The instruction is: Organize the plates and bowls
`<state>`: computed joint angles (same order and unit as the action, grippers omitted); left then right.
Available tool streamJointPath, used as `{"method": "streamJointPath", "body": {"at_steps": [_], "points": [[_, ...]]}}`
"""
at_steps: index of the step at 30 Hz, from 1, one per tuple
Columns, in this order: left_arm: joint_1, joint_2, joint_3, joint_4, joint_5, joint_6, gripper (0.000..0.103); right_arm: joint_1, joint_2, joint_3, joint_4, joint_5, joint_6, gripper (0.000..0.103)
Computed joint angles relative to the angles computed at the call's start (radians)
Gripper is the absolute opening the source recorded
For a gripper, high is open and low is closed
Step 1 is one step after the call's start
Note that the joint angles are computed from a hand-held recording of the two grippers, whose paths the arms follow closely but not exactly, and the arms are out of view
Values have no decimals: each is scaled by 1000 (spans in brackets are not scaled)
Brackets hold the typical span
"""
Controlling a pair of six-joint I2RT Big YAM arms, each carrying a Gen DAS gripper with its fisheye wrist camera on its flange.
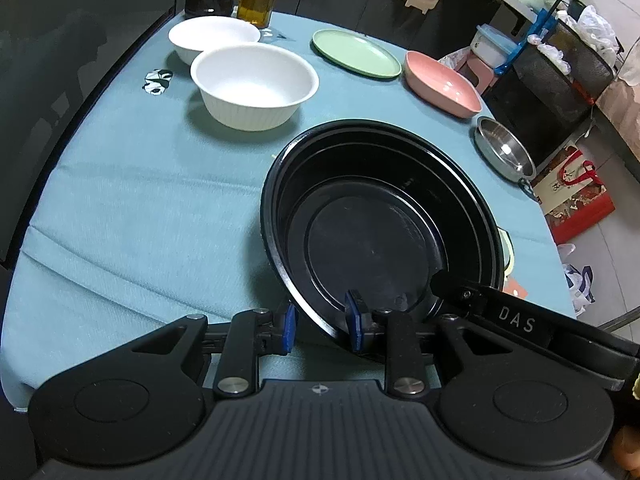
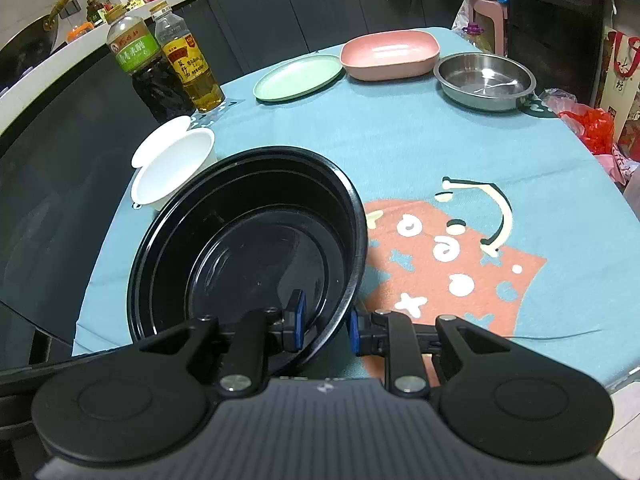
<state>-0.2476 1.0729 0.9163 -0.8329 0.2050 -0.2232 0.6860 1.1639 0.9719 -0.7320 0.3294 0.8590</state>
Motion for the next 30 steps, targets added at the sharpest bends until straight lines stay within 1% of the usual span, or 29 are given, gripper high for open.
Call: {"method": "streamJointPath", "body": {"at_steps": [5, 10, 17, 18, 22, 30], "points": [[3, 10, 3, -4, 8, 3, 25, -5, 8, 2, -5, -5, 0, 25], [-3, 22, 14, -24, -24, 22, 26, -5, 15, 7, -9, 1, -1, 25], [21, 19, 17, -31, 7, 37, 26, -9, 15, 8, -14, 8, 8, 26], [25, 17, 18, -32, 10, 39, 27, -11, 14, 7, -15, 9, 9, 27], [40, 9, 19, -33, 18, 47, 27, -14, 5, 6, -15, 29, 10, 46], [71, -12, 24, -32, 48, 52, 27, -30, -16, 2, -17, 50, 14, 48]]}}
